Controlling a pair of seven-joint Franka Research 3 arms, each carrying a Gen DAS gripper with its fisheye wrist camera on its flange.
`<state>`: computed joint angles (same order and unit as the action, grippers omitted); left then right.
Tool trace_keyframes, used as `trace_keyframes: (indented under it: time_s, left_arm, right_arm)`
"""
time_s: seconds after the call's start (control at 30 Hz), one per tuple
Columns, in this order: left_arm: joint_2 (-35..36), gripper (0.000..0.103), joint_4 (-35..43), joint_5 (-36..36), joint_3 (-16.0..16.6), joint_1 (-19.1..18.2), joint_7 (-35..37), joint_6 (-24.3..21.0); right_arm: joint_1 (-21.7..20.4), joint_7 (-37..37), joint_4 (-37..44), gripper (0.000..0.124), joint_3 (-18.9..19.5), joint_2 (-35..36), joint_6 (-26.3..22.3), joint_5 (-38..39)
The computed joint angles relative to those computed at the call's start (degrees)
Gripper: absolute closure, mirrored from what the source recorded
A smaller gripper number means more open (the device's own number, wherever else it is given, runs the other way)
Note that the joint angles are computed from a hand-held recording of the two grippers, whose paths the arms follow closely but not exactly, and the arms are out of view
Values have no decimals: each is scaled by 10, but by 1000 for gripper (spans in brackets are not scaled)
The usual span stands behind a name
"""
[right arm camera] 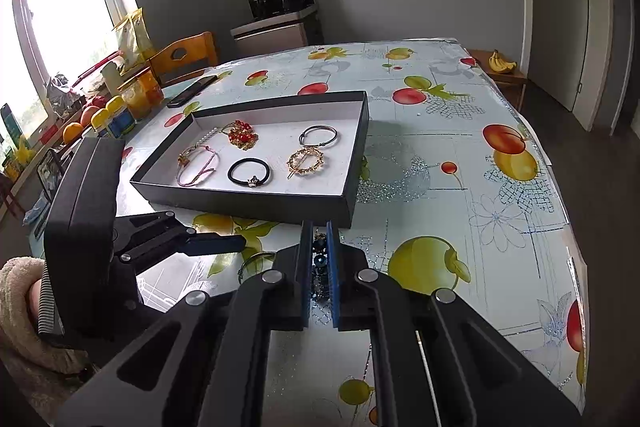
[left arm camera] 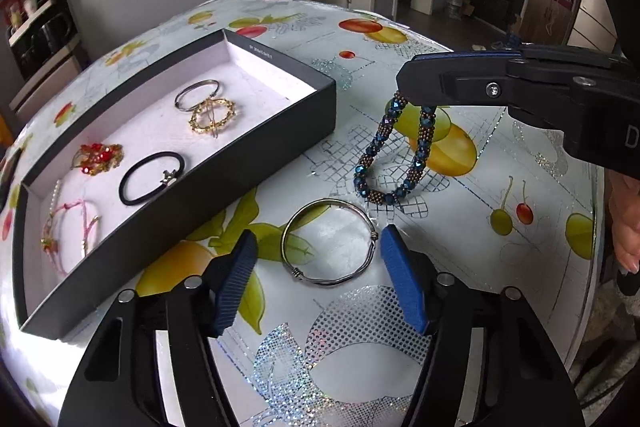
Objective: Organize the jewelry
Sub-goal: 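Grasp the silver bangle with left tool while right tool carries the beaded bracelet toward the box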
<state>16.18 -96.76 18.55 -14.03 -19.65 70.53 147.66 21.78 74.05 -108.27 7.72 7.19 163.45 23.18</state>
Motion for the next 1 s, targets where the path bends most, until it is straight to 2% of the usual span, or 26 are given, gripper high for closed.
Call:
trace_keyframes:
  time_s: [0.03,0.23,0.53,0.8,1.0]
  left_arm:
    - [0,51,-2,-2,-1,1,3,6]
    - [-12,51,-19,18,2,-2,2,16]
    - [-80,51,-72,23,9,17,-21,34]
    - [-125,51,-88,52,22,46,-76,20]
    - [-115,51,-67,46,27,68,-81,1]
  right_arm:
    - [0,0,0,117,0,0,0,0]
    - [1,-9,2,117,2,0,0,2]
    - [10,-12,16,117,1,1,24,-21]
    - [16,1,75,117,2,36,39,-39]
    - [29,22,134,117,-4,78,39,-67]
